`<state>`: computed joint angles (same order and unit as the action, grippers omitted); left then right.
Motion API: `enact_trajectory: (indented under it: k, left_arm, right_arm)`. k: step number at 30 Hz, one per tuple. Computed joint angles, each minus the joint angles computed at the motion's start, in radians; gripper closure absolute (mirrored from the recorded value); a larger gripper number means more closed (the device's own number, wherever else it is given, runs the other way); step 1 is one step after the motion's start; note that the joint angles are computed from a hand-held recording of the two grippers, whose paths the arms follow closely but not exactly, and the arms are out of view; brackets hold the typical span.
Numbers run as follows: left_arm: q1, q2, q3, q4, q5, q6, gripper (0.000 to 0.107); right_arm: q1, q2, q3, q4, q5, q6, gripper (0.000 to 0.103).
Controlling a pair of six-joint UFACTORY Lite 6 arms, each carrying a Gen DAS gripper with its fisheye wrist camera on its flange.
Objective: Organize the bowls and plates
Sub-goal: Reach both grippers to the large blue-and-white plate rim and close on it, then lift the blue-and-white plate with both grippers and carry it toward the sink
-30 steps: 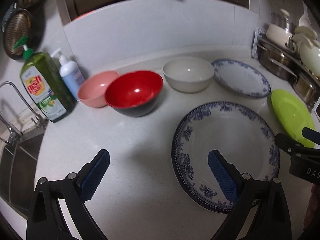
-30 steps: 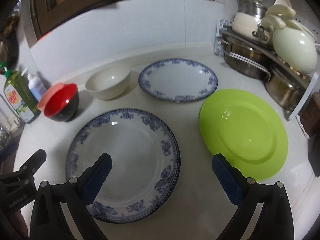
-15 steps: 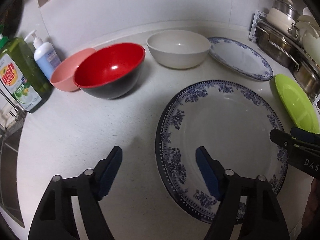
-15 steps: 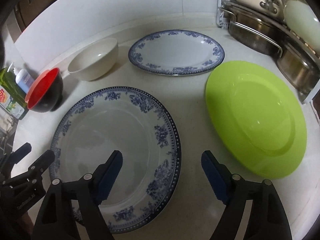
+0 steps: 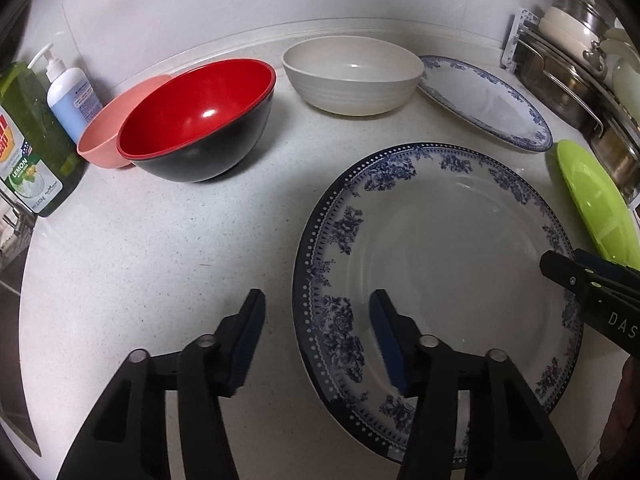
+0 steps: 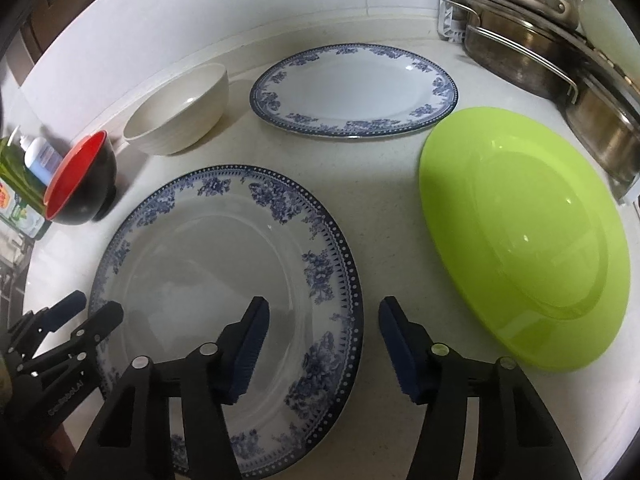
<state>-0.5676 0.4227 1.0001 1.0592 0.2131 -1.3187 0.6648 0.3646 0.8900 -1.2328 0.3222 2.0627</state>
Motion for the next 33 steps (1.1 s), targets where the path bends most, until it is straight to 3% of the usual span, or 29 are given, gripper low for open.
enact_trajectory:
  k: [14, 17, 33]
  left_arm:
    - [0.014, 0.016, 0.013, -0.065, -0.043, 0.067, 0.070]
    - [0.013, 0.010, 0.001, -0.005, -0.048, 0.000, 0.071]
    - [0.022, -0.064, -0.077, 0.227, -0.055, -0.243, 0.072]
  right_arm:
    - [-0.008, 0.011, 0.010, 0.023, 0.020, -0.059, 0.063]
    - [-0.011, 0.007, 0.008, 0.021, 0.009, -0.066, 0.068]
    - [0.025, -0.008, 0.017, 0.083, 0.050, -0.128, 0.068]
